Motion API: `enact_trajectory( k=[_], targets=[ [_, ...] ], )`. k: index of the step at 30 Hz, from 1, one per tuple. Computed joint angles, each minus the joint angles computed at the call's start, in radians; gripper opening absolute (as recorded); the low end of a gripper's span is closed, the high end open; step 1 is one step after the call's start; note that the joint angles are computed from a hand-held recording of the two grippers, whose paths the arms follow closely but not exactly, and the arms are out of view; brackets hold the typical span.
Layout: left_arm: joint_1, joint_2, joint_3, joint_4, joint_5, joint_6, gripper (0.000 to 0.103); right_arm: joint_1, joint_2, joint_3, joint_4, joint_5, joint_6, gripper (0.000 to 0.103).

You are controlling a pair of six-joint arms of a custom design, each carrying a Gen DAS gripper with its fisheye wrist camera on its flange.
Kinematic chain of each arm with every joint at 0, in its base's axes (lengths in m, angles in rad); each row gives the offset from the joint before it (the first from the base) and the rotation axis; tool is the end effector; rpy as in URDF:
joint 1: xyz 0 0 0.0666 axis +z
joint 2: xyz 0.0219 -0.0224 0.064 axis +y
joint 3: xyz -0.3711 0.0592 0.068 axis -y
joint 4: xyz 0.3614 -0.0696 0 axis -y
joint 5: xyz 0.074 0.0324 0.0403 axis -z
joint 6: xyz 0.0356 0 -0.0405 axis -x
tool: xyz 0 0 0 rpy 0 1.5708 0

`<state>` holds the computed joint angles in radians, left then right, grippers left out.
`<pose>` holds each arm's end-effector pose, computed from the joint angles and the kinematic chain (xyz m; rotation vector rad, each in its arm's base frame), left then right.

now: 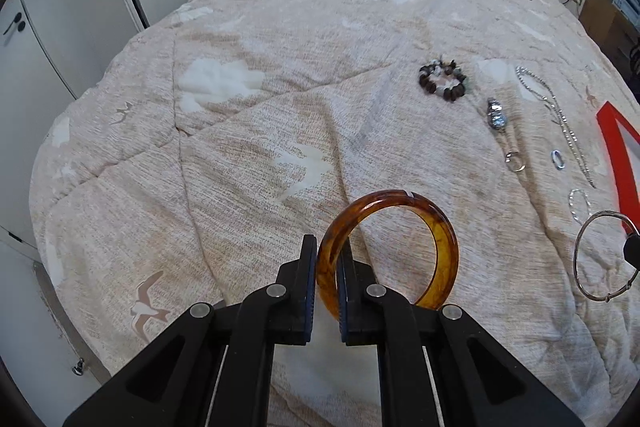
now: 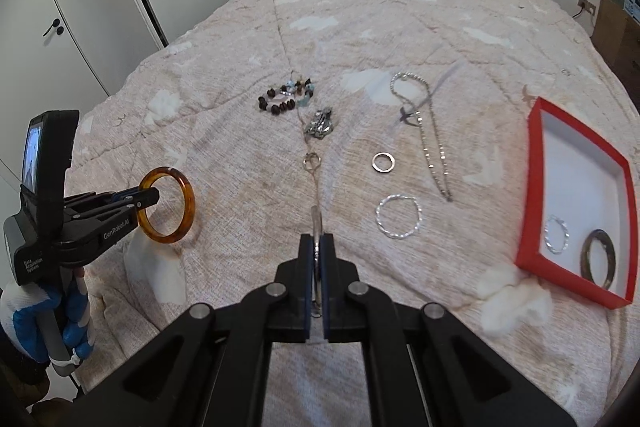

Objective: Organize jewelry
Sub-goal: 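Carry the amber and silver bangles with both tools into the red box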

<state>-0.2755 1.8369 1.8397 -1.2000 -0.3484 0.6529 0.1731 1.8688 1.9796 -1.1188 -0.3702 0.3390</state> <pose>0.5666 -0.1480 0.3716 -0.5834 2.5853 0.1927 0.6008 0.1177 0.4146 -0.7712 2.4064 0.4104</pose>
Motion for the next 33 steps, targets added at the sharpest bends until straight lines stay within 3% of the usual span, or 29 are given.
enact_trajectory(
  k=[21, 33],
  targets=[
    [-0.121, -0.059, 0.135, -0.010, -0.105, -0.074, 0.009, -0.163, -0.243, -0.194, 0.140, -0.060, -0.032, 0.003],
    [-0.189, 0.053, 0.428, -0.054, -0.128, -0.174, 0.009, -0.249, -0.272, -0.136, 0.175, -0.068, -0.051, 0.003]
  ],
)
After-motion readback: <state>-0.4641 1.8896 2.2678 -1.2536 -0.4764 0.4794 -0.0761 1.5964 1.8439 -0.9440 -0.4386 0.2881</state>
